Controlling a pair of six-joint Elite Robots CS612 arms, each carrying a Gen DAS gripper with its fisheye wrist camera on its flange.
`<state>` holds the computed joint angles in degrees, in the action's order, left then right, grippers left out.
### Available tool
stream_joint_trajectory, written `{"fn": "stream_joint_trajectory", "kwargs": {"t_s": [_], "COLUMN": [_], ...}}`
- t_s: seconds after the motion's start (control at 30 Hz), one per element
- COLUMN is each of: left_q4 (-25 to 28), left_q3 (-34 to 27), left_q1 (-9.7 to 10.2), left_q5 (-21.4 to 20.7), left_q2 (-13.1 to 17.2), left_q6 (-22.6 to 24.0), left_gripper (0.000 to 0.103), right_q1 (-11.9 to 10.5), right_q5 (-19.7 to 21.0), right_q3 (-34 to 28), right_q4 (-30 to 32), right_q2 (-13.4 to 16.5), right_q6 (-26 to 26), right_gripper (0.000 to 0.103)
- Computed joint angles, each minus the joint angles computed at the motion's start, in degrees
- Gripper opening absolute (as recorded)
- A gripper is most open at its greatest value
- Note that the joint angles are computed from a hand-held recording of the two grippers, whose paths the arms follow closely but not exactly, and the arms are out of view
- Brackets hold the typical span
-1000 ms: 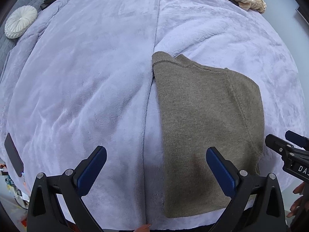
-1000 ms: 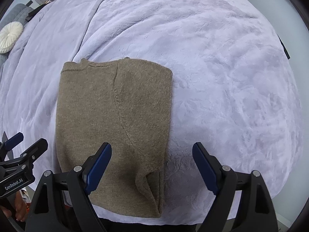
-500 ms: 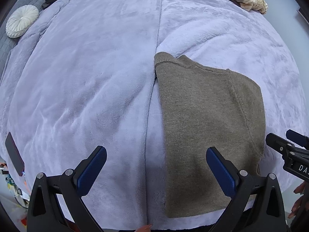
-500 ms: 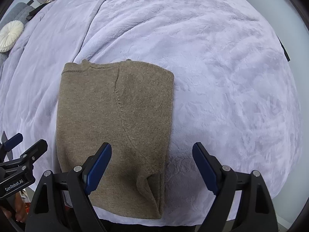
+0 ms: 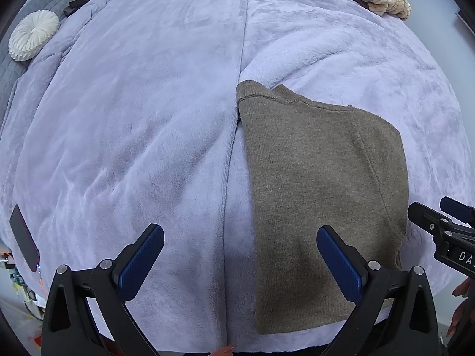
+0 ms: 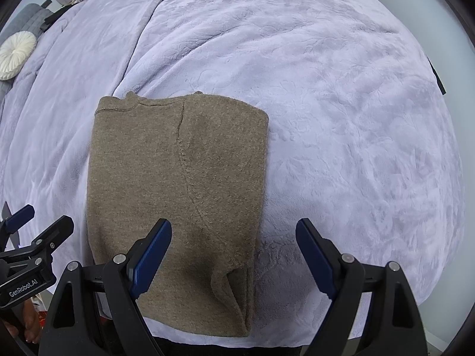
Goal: Fold small clothes
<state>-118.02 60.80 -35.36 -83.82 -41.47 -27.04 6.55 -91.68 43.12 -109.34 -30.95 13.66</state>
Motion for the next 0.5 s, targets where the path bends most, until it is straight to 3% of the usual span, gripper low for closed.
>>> {"fn": "stream_joint_trajectory", "kwargs": {"t_s": [0.5], "left_q4": [1.2], "left_q3": [-0.5], "left_q1": [-0.21], "left_q5": [2.0], "left_q2": [0.0], "left_q6": [-0.4], "left_gripper": [0.103], "right_q1": [0.0], "right_q5": [-0.1], "right_q3": [0.0], "right_q4": [0.0], "right_q2": [0.0], "right_q6": [0.0], "right_gripper": [0.088]}}
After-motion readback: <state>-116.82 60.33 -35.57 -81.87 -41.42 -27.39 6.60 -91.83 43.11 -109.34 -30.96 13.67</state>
